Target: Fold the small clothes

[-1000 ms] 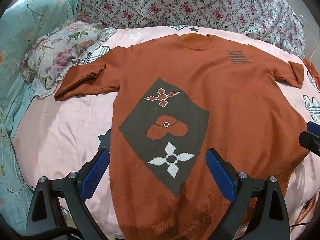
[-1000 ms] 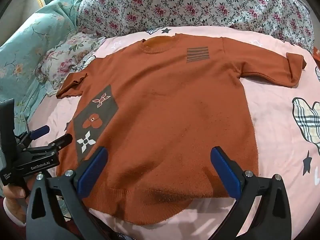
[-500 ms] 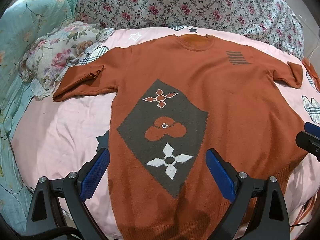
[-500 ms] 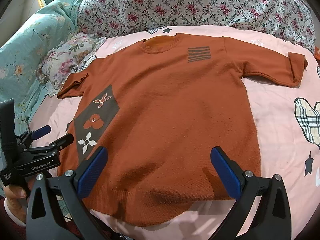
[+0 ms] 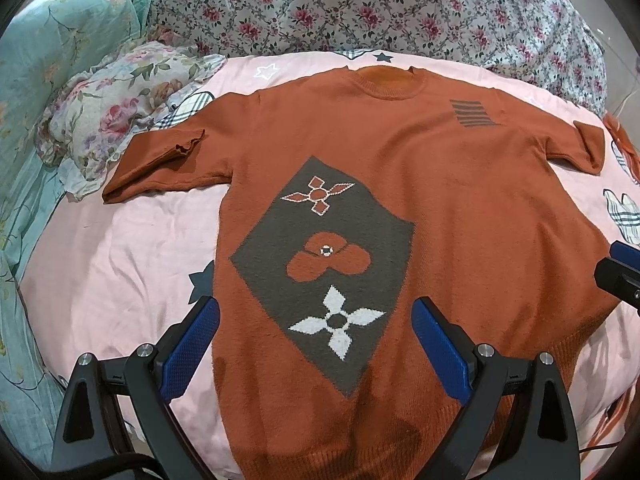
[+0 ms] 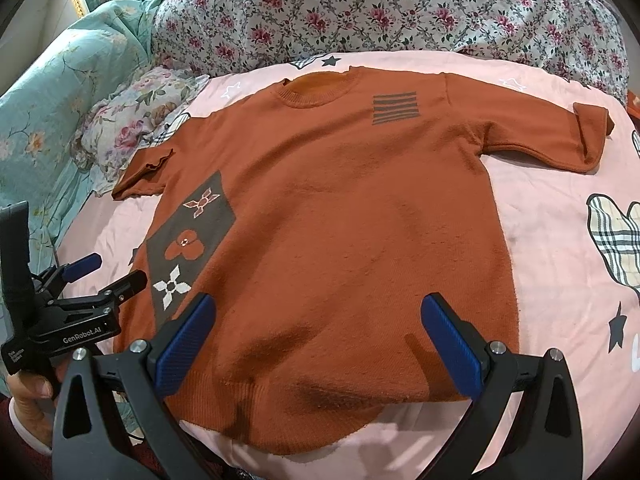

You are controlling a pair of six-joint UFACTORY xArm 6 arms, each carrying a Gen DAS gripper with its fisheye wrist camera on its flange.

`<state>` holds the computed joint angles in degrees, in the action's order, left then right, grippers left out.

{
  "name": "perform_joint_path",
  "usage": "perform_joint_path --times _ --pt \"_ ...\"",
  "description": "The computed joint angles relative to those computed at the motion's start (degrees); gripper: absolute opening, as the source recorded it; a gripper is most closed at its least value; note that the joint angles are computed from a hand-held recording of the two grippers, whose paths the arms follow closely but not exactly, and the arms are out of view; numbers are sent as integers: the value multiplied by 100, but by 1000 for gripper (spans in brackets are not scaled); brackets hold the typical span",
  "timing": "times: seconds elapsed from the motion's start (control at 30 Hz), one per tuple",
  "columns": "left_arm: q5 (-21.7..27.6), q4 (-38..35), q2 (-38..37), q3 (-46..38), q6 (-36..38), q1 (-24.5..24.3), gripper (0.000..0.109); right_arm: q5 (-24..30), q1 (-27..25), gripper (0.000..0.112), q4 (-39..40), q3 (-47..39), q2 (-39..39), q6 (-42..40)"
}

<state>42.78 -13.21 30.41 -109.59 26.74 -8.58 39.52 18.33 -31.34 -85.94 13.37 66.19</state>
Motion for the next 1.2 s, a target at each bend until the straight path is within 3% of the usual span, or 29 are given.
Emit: perform_joint_path --times 0.17,0.27,0.8,1.07,1.2 --pt "151 262 100 -169 -114 -22 97 -53 -38 102 24 56 -30 -3" --pt "-32 117 91 -98 -47 -34 97 -90 -58 102 33 68 -34 -10" --pt "-61 270 222 -257 -94 -92 97 -89 -111 102 145 -29 44 -85" --pt "109 243 370 -494 -130 -102 97 -226 -184 102 176 84 -15 -74" --pt "689 58 836 -1274 -140 -53 97 -413 -299 102 -34 309 -185 200"
